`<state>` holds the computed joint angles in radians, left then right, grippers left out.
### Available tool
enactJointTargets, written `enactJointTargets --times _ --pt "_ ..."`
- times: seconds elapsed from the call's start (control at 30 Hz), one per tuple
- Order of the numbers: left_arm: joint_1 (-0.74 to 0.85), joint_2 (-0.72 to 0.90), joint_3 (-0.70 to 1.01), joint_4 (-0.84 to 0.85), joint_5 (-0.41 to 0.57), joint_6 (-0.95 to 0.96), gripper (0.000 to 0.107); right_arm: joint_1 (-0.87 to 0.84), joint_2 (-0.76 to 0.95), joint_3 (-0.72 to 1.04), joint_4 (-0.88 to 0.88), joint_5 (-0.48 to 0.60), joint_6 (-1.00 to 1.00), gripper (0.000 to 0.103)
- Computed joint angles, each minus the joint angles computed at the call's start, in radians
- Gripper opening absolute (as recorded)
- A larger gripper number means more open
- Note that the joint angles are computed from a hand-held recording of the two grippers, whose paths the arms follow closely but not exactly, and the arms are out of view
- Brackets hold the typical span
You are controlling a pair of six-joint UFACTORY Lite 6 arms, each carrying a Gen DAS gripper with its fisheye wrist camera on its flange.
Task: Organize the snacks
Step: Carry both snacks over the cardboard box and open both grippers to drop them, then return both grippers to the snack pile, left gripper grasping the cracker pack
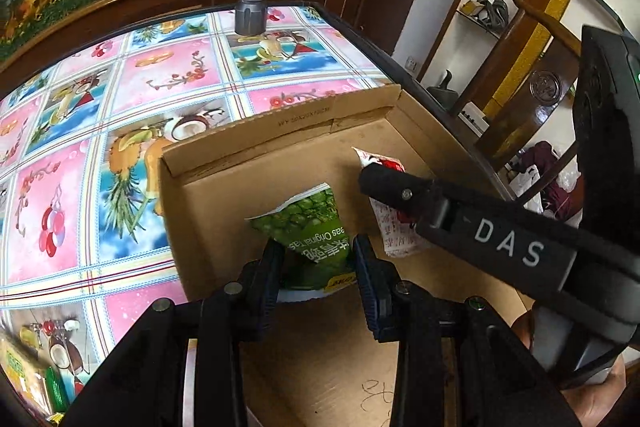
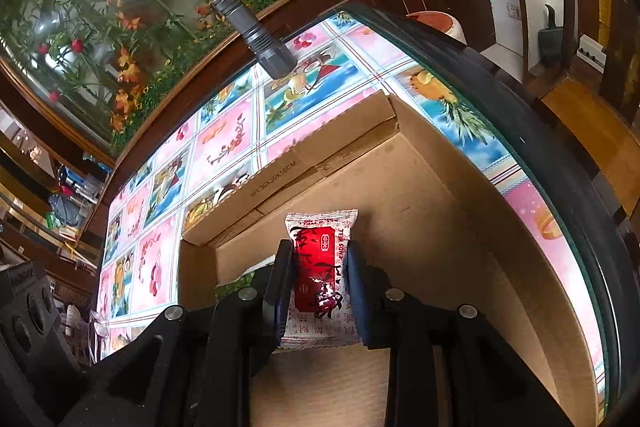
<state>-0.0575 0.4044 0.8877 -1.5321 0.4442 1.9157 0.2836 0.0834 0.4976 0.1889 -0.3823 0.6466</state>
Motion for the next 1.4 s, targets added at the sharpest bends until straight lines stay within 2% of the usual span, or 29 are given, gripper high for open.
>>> enactJointTargets --times 0.07,0.13,0.2,0.23,0.37,0.43,0.6,0.63,0.7,0.83,0.93,1.1,1.2,1.4 --pt "0.009 0.001 0.001 0.0 0.005 -0.003 0.035 -0.003 0.004 0.001 -0.018 -0.003 0.015 0.029" --pt "0.016 -0.003 -0.003 -0.007 0.008 -0.003 0.043 -0.002 0.007 0.009 -0.015 0.004 0.01 0.031" --pt "0.022 -0.007 -0.004 -0.014 0.01 -0.002 0.047 0.0 0.002 0.009 -0.013 0.004 0.012 0.044" --pt "0.025 -0.014 -0.008 -0.013 0.012 -0.003 0.047 0.005 -0.01 0.002 0.009 0.0 -0.003 0.047" --pt "0.06 -0.071 -0.046 0.034 0.055 -0.04 0.048 0.013 -0.061 -0.031 0.059 -0.023 -0.034 0.047" --pt "0.092 -0.13 -0.093 0.042 0.083 -0.024 0.054 0.02 -0.103 -0.057 0.086 -0.041 -0.053 0.047" --pt "0.254 -0.318 -0.219 0.15 0.211 -0.015 0.057 0.087 -0.23 -0.127 0.172 -0.111 -0.115 0.047" --pt "0.297 -0.349 -0.235 0.177 0.242 -0.015 0.058 0.126 -0.258 -0.139 0.232 -0.136 -0.171 0.047" --pt "0.421 -0.415 -0.26 0.25 0.331 -0.016 0.063 0.192 -0.279 -0.136 0.36 -0.157 -0.283 0.047" --pt "0.687 -0.468 -0.259 0.37 0.501 0.035 0.066 0.308 -0.284 -0.131 0.398 -0.235 -0.315 0.047" --pt "0.862 -0.439 -0.214 0.445 0.596 0.082 0.066 0.383 -0.253 -0.104 0.415 -0.281 -0.336 0.048" --pt "1.074 -0.313 -0.078 0.527 0.691 0.152 0.067 0.505 -0.144 -0.013 0.431 -0.324 -0.378 0.048" --pt "1.179 -0.202 0.037 0.557 0.732 0.174 0.07 0.553 -0.059 0.062 0.364 -0.305 -0.356 0.048" --pt "1.319 0.1 0.364 0.623 0.772 0.139 0.072 0.693 0.158 0.312 0.507 -0.19 -0.62 0.048"
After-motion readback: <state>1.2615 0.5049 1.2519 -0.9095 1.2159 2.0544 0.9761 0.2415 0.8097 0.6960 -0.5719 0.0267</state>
